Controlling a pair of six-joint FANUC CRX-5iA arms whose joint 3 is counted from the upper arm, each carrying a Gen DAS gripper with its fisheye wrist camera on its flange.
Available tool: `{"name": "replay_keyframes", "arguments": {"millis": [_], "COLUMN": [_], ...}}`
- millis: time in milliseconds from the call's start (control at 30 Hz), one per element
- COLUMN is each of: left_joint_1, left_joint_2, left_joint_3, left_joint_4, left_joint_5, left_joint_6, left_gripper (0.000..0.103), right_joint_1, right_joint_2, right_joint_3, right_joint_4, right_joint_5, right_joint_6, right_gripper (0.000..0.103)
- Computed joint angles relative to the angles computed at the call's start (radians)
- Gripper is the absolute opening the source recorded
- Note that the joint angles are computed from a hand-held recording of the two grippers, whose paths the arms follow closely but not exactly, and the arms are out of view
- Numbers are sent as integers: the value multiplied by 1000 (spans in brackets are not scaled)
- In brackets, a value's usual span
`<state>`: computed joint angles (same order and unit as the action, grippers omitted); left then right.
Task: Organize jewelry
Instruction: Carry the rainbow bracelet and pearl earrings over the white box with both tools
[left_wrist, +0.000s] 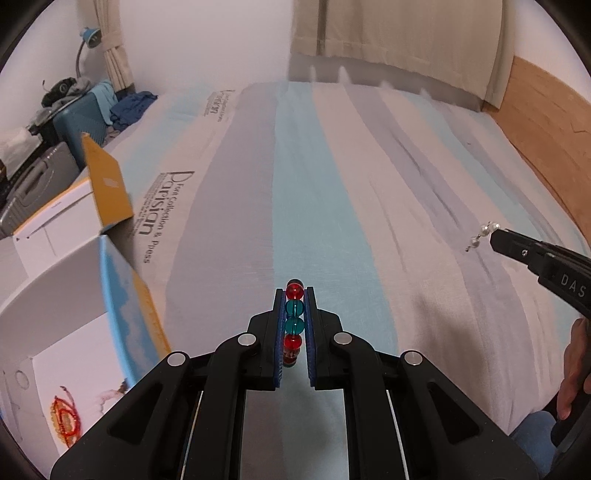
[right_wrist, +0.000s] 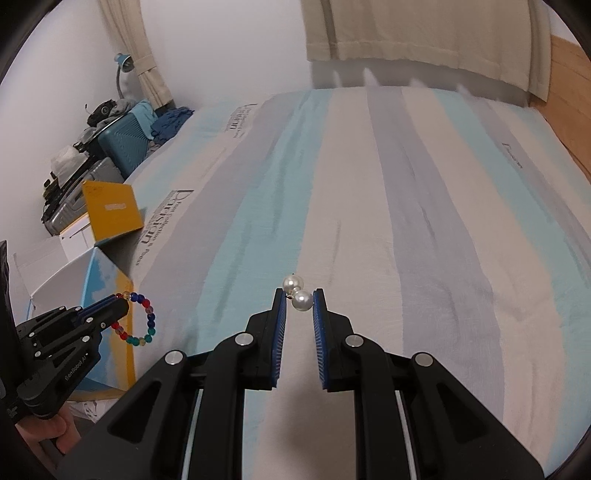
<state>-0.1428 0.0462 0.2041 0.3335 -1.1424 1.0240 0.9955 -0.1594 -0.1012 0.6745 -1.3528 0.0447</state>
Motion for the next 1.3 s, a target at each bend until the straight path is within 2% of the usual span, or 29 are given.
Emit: {"name": "replay_keyframes", "arguments": {"millis": [300,633,1067,1300], "left_joint_1": [86,220,439,544], "left_joint_2": [-44,-78,-82,-71], "left_joint_3": [-15,-19,7,1], "left_joint_4": [42,97,122,102], "left_joint_5": [-22,-45,-72,-94], "left_joint_6": [-41,-99,-153,-176], "left_gripper": [8,8,8,9], "right_joint_1": [39,64,111,120], "right_joint_2": [85,240,521,732], "right_joint_3": [107,302,698,1016], "right_joint_4": [3,19,6,-80], "right_joint_5": [-18,2,25,-38], "right_joint_6": [28,115,322,473], "right_gripper": [14,14,14,14]}}
